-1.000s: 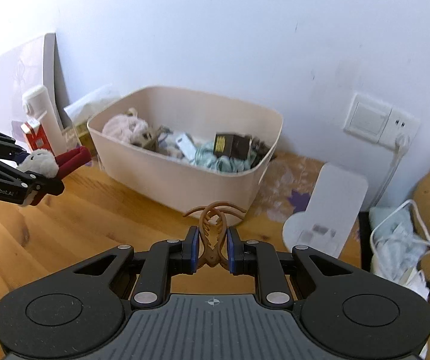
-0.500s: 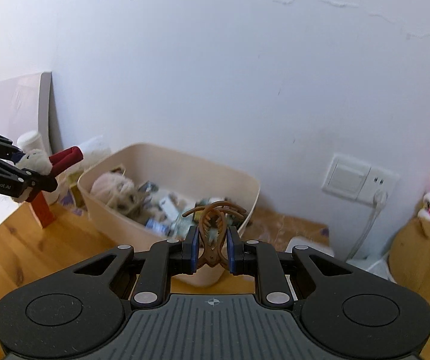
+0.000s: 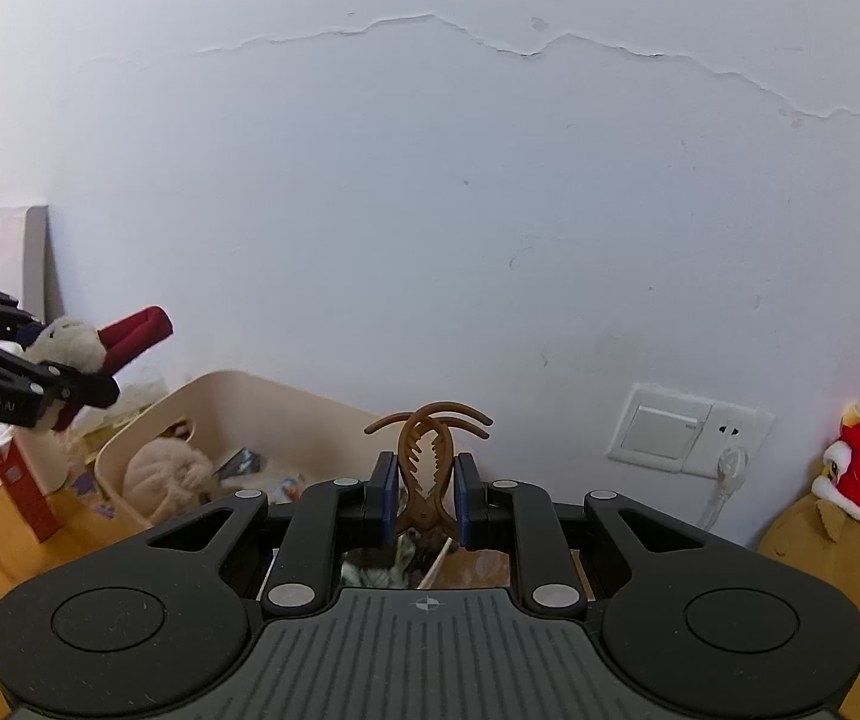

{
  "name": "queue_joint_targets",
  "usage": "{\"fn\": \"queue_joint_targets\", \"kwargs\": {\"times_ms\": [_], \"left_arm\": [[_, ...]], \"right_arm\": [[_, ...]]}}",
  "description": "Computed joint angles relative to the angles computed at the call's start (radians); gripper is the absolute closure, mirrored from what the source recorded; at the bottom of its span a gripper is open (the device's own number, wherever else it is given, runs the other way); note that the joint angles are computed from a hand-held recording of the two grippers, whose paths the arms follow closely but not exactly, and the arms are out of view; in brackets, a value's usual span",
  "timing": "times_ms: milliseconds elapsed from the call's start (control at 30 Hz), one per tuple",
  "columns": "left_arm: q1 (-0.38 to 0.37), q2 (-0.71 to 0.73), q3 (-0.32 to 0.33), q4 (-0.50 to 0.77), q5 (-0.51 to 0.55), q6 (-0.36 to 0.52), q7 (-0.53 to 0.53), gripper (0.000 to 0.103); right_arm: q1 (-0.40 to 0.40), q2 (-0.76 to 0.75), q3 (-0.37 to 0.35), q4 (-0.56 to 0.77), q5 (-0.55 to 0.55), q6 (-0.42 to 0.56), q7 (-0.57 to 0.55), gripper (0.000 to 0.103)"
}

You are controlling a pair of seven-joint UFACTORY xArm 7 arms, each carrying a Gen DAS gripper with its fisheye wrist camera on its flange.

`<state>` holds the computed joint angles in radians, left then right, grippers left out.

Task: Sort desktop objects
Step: 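Carry the plush toy and hair clip over the bin and release both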

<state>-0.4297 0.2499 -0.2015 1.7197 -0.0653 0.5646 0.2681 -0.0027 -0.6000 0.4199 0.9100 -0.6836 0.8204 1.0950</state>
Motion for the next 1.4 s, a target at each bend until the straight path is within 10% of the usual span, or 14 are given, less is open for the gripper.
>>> {"fn": "queue_joint_targets", "kwargs": {"times_ms": [767, 1100, 1400], "left_arm": [[-0.105, 0.426, 0.075, 0.525, 0.093, 0.371, -0.236, 0.061], [-0.105, 0.450, 0.079, 0.524, 0.080, 0.377, -0.230, 0.060], [-0.118, 0.395, 0.100, 0.446, 0.121, 0.337, -0.291, 0.025]], "right_arm": [[0.074, 0.364, -0.147, 0.102, -0.074, -0.187, 0.065, 0.085], [0.161, 0.453, -0.219, 0.154, -0.017, -0.158, -0.002, 0.084], [0.161, 0.412, -0.201, 0.151, -0.063, -0.111, 0.094, 0.028]]}}
